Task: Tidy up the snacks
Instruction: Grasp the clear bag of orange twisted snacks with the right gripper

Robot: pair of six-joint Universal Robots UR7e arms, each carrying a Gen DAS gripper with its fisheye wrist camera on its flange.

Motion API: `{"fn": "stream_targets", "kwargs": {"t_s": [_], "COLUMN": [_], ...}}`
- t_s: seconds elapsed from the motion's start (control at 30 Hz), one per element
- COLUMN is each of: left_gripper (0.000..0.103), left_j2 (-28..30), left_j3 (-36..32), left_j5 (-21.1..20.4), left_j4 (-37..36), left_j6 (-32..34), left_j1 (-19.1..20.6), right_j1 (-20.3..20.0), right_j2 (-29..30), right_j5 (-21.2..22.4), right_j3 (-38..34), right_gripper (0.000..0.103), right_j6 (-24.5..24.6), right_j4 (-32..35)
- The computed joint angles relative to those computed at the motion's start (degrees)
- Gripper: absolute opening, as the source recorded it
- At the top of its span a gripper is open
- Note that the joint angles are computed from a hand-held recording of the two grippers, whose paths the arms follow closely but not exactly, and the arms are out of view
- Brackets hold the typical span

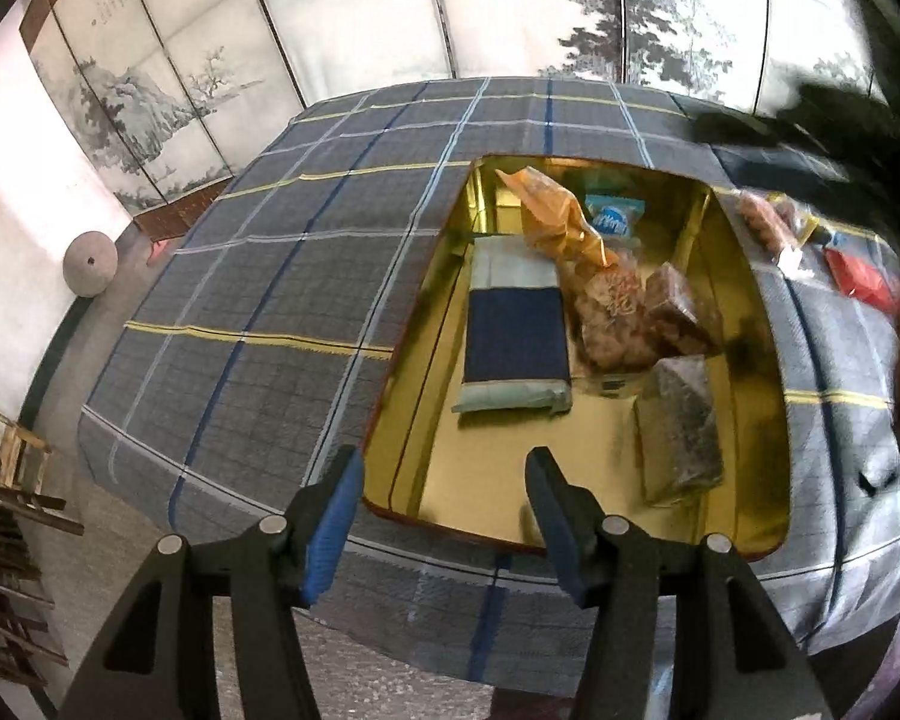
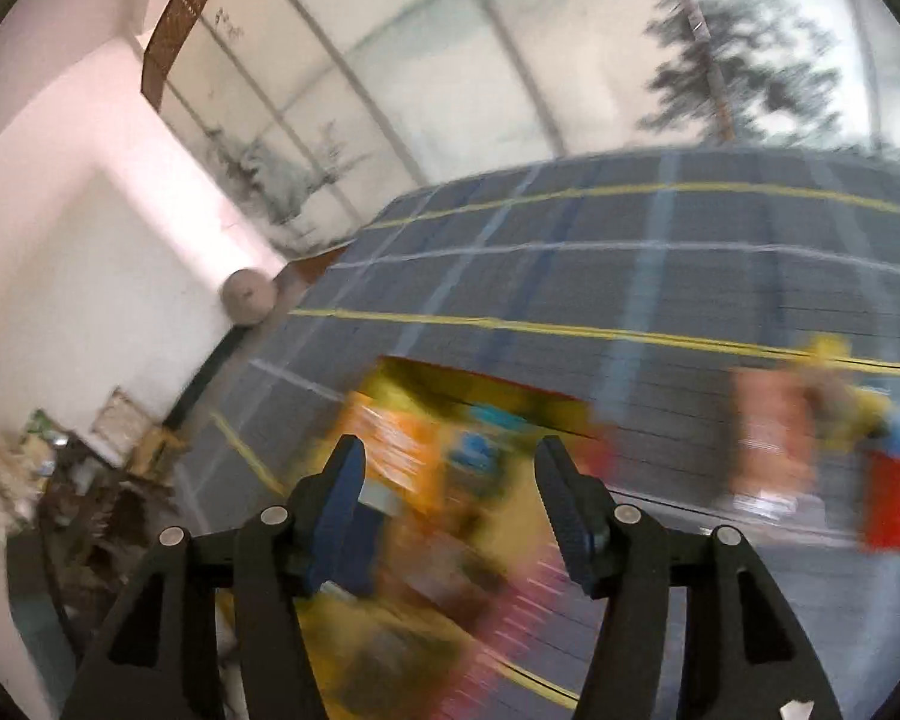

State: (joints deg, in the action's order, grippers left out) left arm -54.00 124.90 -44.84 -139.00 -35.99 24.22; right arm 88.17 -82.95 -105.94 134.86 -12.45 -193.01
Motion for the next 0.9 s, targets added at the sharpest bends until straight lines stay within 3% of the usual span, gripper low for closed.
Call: {"fn": "stream_targets", "kwargs": {"t_s": [0.07,0.13,0.23,0.37,0.43,0.53,0.57,0.63,0.67,0.7,0.77,0.83,0.9], "left_gripper": [0.057,0.057,0.057,0.057,0.057,0.057,0.057,0.057,0.057,0.057,0.057,0.057,0.057], "left_j2": [0.0,0.1,0.4,1.3,1.9,2.3,2.6,3.0,3.5,3.7,4.3,4.6,4.4], "left_j3": [-0.3,-0.5,-1.0,-1.9,-2.6,-3.5,-3.9,-4.3,-4.8,-5.1,-5.8,-6.4,-6.7], "left_j5": [-0.5,-0.8,-1.3,-1.1,-1.0,-1.4,-1.3,-1.1,-1.1,-1.0,-0.7,-1.2,-3.3], "left_j4": [0.2,-0.3,-0.6,0.4,1.3,1.9,2.0,2.0,2.4,2.7,3.3,2.6,0.7], "left_j6": [-0.4,-1.2,-1.6,-0.8,-0.6,-0.2,0.0,0.4,0.7,0.8,1.2,2.9,4.8], "left_j1": [-0.2,-0.8,-1.3,-2.0,-1.9,-1.7,-1.7,-1.6,-1.7,-1.9,-2.4,-3.2,-3.7], "right_j1": [-0.9,-2.1,-3.8,-4.3,-5.2,-5.1,-6.0,-6.6,-5.9,-5.5,-5.7,-5.9,-9.0], "right_j2": [-2.9,-4.8,-5.3,-1.0,0.4,3.4,3.2,4.8,5.7,6.5,4.5,0.7,-8.7], "right_j5": [-5.9,-9.0,-9.6,-12.5,-11.0,-15.2,-13.8,-14.3,-16.3,-18.1,-16.0,-15.1,-9.5], "right_j3": [2.0,1.9,-0.4,-4.8,-6.9,-9.3,-9.3,-10.4,-10.2,-10.3,-8.7,-3.8,3.7], "right_gripper": [0.058,0.058,0.058,0.058,0.057,0.059,0.059,0.054,0.038,0.035,0.034,0.034,0.034], "right_j6": [-3.0,-3.2,-3.2,-3.5,-2.6,-3.3,-3.0,-3.2,-5.3,-7.1,-7.5,-10.1,-10.1], "right_j4": [-0.7,1.5,5.3,7.3,9.6,9.9,10.7,12.1,9.8,9.0,11.0,7.6,6.1]}}
